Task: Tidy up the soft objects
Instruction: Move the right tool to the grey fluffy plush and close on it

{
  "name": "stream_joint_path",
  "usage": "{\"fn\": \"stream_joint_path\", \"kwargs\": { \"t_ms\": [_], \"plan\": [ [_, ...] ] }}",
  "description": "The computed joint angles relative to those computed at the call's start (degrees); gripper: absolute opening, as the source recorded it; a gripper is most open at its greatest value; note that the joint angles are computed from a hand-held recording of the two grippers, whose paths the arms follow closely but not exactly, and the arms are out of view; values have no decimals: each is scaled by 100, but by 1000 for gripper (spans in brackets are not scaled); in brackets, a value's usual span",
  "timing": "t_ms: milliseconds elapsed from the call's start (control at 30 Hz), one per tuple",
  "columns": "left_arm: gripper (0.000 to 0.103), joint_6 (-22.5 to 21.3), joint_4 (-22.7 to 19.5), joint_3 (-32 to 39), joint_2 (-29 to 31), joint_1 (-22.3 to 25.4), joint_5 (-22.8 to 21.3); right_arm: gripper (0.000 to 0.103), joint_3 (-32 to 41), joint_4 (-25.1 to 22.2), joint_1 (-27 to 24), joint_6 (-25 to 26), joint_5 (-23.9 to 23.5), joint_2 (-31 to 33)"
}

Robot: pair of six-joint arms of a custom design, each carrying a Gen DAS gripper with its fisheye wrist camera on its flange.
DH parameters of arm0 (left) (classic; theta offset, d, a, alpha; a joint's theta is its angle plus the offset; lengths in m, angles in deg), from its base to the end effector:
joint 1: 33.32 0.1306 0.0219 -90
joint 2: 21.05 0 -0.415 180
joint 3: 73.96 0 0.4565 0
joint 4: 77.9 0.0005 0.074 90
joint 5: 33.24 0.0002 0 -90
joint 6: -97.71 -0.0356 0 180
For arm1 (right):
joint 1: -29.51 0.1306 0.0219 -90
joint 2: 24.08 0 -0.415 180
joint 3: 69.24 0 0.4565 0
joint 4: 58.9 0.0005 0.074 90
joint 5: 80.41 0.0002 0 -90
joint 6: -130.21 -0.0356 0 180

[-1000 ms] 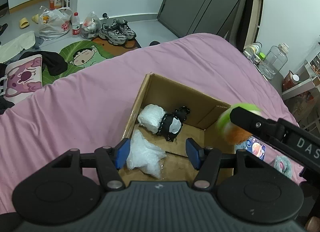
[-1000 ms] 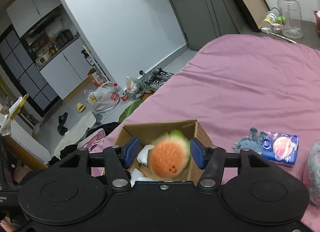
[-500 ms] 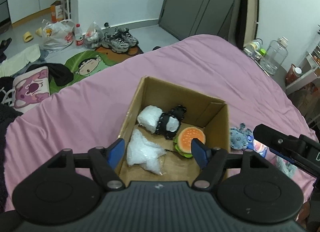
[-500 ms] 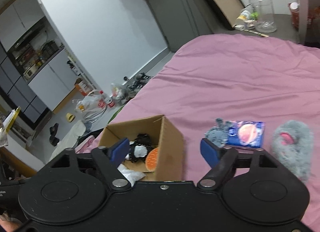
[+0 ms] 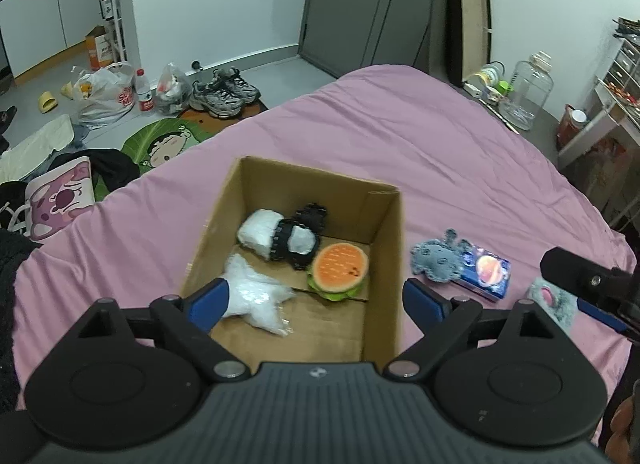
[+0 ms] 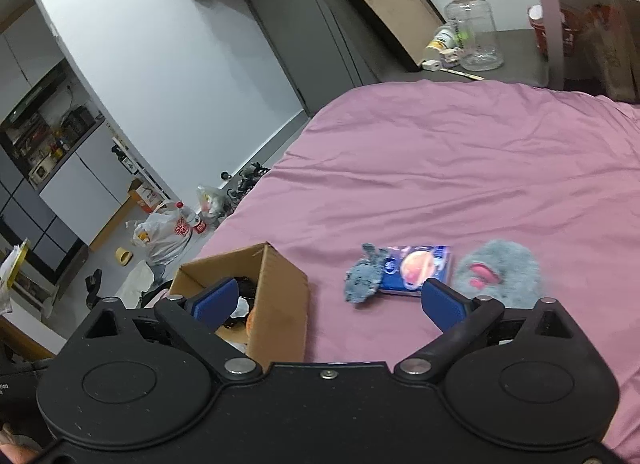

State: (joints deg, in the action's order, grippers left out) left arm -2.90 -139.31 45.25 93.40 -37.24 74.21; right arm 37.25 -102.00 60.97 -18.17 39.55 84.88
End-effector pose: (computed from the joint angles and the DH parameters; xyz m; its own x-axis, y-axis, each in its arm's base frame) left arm 0.7054 -0.0595 0.4560 -0.7768 0.2293 -0.5865 0.3792 0.9139 -0.1450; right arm 0.5948 0.3425 0.4284 -0.4505 0.5893 -0.6707 0.4380 0.8005 0.4091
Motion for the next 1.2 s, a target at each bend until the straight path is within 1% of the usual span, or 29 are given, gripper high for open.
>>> {"fn": "stream_joint_path", "kwargs": {
  "t_ms": [333, 667, 833, 900, 1000, 1200],
  "plan": [
    [93, 33, 289, -490, -425, -312, -138, 99, -707, 290, -65, -256, 14, -534],
    [93, 104, 411, -717, -621, -627, -371, 98, -1429, 669, -192, -449, -18, -1066],
    [93, 189, 478, -828, -686, -776, -410, 98, -1815, 905, -274, -578, -71, -1322],
    [93, 210, 510, -876, -711, -834, -370, 97, -1965, 1005, -326, -649, -119, -1419],
    [93, 229, 565, -959, -759, -939, -378, 92, -2174, 1177, -396, -780, -230, -1557],
    [92, 331, 713, -1084, -822, -1142, -497, 90, -2488, 1367, -520, -1023, -376, -1746]
  ]
}}
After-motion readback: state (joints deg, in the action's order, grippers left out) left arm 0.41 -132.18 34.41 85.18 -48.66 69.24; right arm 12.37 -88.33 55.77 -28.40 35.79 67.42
